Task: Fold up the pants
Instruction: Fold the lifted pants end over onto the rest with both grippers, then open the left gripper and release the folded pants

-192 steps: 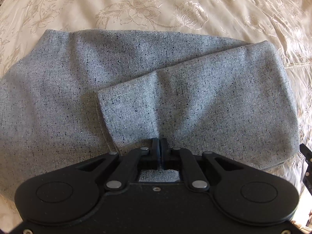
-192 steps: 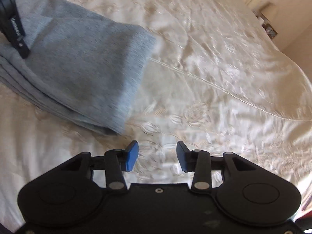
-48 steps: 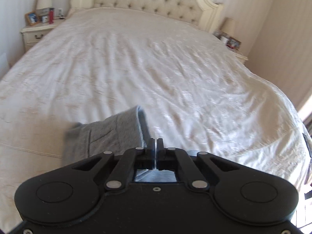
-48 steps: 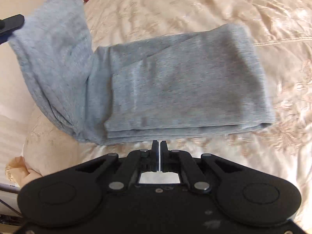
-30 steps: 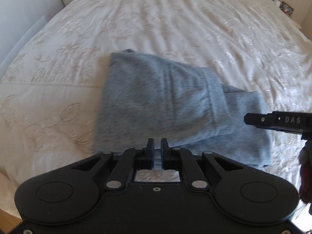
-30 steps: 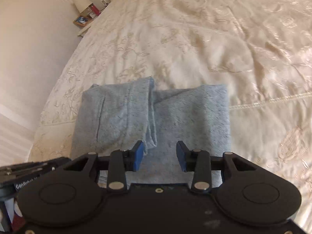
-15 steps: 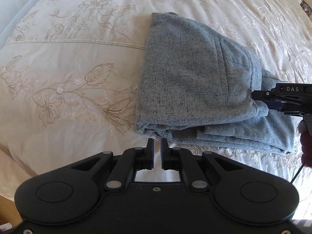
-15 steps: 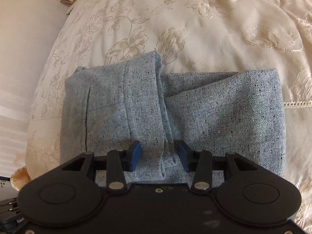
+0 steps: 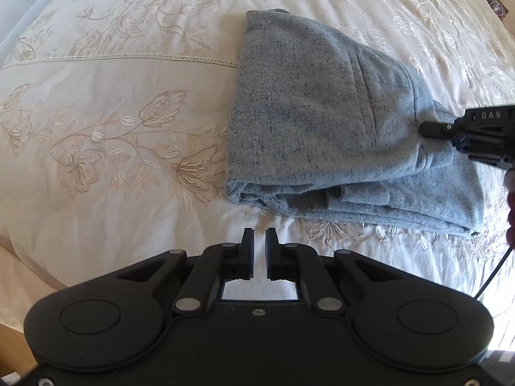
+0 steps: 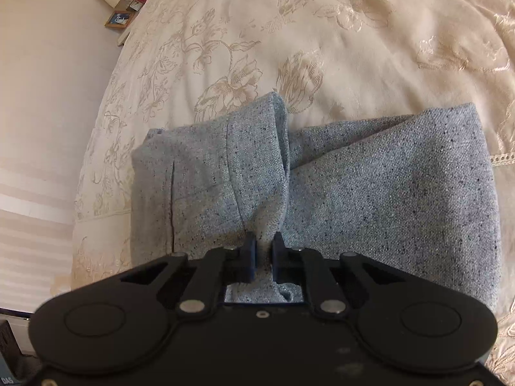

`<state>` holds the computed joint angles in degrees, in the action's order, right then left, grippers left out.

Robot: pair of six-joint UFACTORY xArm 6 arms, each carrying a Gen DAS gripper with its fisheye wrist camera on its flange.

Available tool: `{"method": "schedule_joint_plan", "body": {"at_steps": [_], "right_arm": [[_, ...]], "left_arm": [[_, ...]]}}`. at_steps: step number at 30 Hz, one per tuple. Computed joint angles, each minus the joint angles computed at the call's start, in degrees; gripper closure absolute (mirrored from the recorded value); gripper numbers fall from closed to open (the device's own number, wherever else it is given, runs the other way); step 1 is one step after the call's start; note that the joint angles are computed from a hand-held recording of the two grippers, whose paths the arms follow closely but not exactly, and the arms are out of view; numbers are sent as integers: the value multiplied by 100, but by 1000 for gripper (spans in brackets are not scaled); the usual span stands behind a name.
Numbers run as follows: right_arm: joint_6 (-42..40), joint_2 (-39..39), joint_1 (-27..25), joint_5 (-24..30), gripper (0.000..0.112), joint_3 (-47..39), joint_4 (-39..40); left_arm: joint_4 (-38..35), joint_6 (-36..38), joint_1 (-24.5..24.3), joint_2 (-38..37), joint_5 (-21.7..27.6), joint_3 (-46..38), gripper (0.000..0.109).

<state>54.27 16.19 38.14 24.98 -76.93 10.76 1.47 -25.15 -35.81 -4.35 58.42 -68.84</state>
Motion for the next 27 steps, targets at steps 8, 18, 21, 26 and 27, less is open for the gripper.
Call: {"method": "schedule_joint_plan", "body": {"at_steps": [8,18,21,26,27], "right_arm": [[-508,175,10,761,103,-1455,-111],[-1527,781,27,1735,104,-3209,87],[-1631,667,-18,1801,104,-3173,79],[-1411,-6,-71,1526,104,-2318,-123],[-1349,-136,-82,1492,104,-2161,-203]], "left_arm": [[543,205,-766,-477,-806,706,96],[1888,-467,-1265,468,-1889,-9,90],[2164,-672,-1215,834,-1677,-246,88],[2218,-1181,-965,895,-1074,-35,88],[2170,-1279,-884,832,-930,72,88]]}}
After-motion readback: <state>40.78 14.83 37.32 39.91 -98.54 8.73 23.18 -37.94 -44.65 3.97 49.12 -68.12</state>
